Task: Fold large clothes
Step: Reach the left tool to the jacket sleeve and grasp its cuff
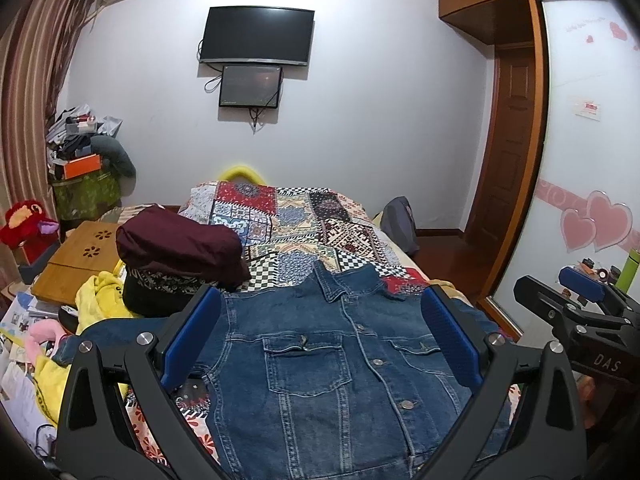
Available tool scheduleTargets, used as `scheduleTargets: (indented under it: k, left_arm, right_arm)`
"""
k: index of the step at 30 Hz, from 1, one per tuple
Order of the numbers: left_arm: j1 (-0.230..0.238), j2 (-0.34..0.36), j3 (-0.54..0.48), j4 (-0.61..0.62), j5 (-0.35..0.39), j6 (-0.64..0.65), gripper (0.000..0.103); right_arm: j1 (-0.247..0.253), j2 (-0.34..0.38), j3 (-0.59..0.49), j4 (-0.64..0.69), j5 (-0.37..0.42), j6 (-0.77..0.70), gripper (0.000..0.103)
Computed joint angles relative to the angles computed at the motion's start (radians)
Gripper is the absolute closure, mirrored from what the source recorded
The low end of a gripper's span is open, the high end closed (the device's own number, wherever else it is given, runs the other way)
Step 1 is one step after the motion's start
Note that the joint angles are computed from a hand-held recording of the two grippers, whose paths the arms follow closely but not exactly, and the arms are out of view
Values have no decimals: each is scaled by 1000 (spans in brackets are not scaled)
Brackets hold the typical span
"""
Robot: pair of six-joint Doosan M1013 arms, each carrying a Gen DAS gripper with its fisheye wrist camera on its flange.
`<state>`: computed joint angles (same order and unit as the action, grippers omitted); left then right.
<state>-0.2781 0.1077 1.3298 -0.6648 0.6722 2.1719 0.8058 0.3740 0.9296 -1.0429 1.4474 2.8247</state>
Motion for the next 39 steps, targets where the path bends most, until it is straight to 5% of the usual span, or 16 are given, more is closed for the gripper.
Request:
scheduleTargets:
  k: [8,18,29,39]
  left_arm:
    - [31,57,-56,180,-69,-186,2]
    - [116,177,-155,485,-13,-565,8]
    - [244,340,-287,449,196,-719,8]
    - [361,497,-417,148,430,-849,13]
  right_arm:
    - [-41,18,-18,55,15,-34,2]
    - [-112,39,-33,146,70,-20,2]
    - [-177,85,-71,250,133,-59,2]
    - [-215,121,-98,340,130,-93,2]
